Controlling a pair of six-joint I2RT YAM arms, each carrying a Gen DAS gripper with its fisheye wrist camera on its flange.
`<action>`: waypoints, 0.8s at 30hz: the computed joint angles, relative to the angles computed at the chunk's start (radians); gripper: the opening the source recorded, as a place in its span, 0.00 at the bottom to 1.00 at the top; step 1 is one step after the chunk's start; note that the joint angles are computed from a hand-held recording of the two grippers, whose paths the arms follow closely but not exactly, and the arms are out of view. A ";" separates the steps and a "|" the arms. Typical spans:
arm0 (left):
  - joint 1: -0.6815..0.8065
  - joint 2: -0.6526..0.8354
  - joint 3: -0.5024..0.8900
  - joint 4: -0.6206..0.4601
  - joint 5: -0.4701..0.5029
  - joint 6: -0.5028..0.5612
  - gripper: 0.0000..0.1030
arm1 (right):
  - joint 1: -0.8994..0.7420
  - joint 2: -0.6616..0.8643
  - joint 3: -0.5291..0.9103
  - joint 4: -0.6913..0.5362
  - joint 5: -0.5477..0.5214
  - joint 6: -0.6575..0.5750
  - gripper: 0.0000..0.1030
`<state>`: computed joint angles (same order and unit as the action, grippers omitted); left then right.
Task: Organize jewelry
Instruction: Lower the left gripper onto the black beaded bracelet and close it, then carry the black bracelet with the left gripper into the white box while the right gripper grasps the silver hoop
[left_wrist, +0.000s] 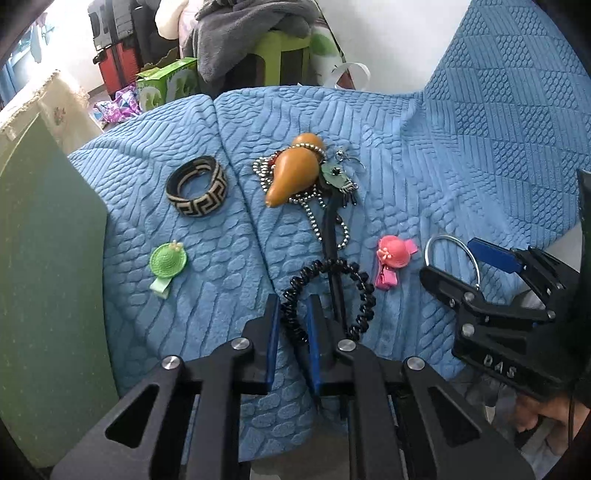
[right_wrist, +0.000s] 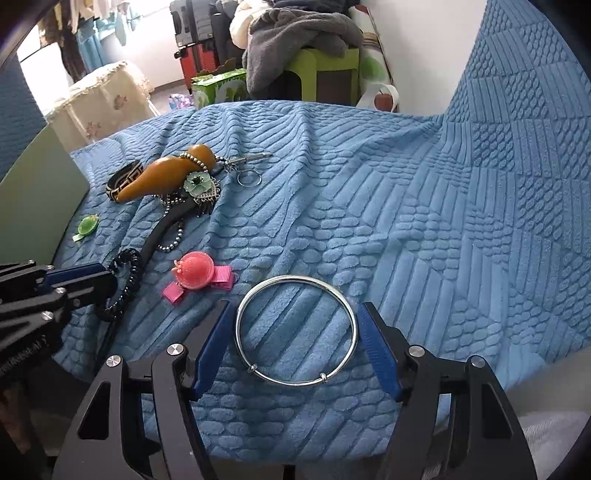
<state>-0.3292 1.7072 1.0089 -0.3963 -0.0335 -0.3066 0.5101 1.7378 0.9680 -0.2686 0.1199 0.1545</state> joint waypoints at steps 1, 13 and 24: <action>0.001 0.009 0.007 -0.004 0.006 0.003 0.14 | 0.002 -0.003 -0.001 -0.004 -0.002 -0.002 0.65; 0.040 -0.057 0.015 -0.047 0.027 -0.003 0.09 | 0.011 -0.047 0.075 -0.120 -0.055 0.039 0.65; 0.073 -0.198 0.026 -0.129 0.044 0.003 0.09 | 0.066 -0.108 0.112 -0.156 -0.027 0.048 0.65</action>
<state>-0.2566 1.5094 1.0353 -0.5257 0.0104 -0.3032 0.5762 1.6298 1.0800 -0.4243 0.0929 0.2026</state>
